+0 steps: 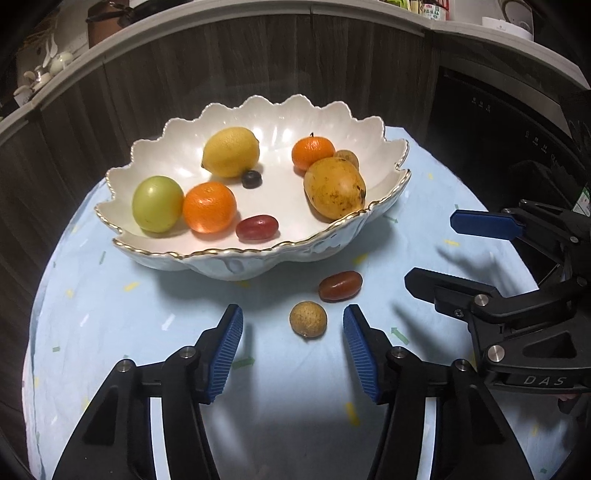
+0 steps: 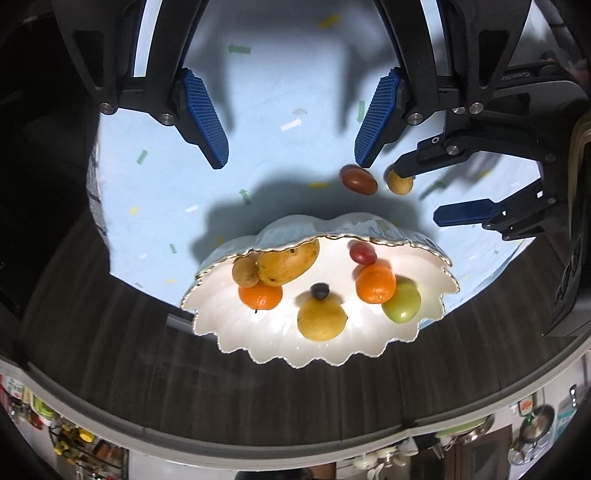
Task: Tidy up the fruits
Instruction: 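Grasp the longan with the left tool while the right tool grasps the red date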
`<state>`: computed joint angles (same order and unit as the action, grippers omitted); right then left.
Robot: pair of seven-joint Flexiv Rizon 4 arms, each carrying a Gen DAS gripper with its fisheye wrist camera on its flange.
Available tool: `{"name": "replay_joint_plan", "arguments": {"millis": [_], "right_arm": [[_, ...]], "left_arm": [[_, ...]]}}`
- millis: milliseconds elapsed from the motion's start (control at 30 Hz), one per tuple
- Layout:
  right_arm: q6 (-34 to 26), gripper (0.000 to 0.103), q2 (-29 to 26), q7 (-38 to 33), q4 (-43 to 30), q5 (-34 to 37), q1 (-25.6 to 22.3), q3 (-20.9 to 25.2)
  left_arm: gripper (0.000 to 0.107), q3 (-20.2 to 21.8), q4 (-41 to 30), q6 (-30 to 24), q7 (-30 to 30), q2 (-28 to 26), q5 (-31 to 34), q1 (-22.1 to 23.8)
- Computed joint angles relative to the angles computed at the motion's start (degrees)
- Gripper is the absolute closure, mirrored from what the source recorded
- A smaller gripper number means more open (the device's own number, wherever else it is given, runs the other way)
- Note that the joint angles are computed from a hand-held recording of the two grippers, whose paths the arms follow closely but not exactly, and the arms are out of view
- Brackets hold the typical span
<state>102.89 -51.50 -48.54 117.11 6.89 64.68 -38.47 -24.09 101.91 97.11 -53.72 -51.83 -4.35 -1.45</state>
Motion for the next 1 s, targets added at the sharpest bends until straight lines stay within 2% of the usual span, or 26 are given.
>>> {"name": "replay_joint_plan", "arguments": {"millis": [233,300,367,767,1000], "right_arm": [[2.2,0.032,0.3,-2.5,-1.2,-0.1,-3.7,3.5],[2.6,0.032,0.4,-3.0,-1.6,0.2,-4.4,4.4],[2.9,0.032,0.5,-3.6,-2.0,0.4,-5.2,5.4],[0.9,0.034,-0.6,-4.2,-6.1,-0.5,-6.3,6.7],[-2.9,0.043,-2.2,-1.0,-9.0,-3.4,-5.8,5.3]], "left_arm": [[0.068,0.1,-1.8,-2.9,0.9,-0.9,-1.1,-0.8],[0.079,0.3,-2.3,-4.0,1.1,-1.1,-1.8,-1.1],[0.083,0.0,-2.4,-4.8,1.5,-1.2,-2.3,-0.9],[0.084,-0.1,-1.1,-4.1,2.2,-0.2,-3.6,0.9],[0.084,1.1,-1.4,-4.2,1.4,0.1,-4.4,1.6]]}}
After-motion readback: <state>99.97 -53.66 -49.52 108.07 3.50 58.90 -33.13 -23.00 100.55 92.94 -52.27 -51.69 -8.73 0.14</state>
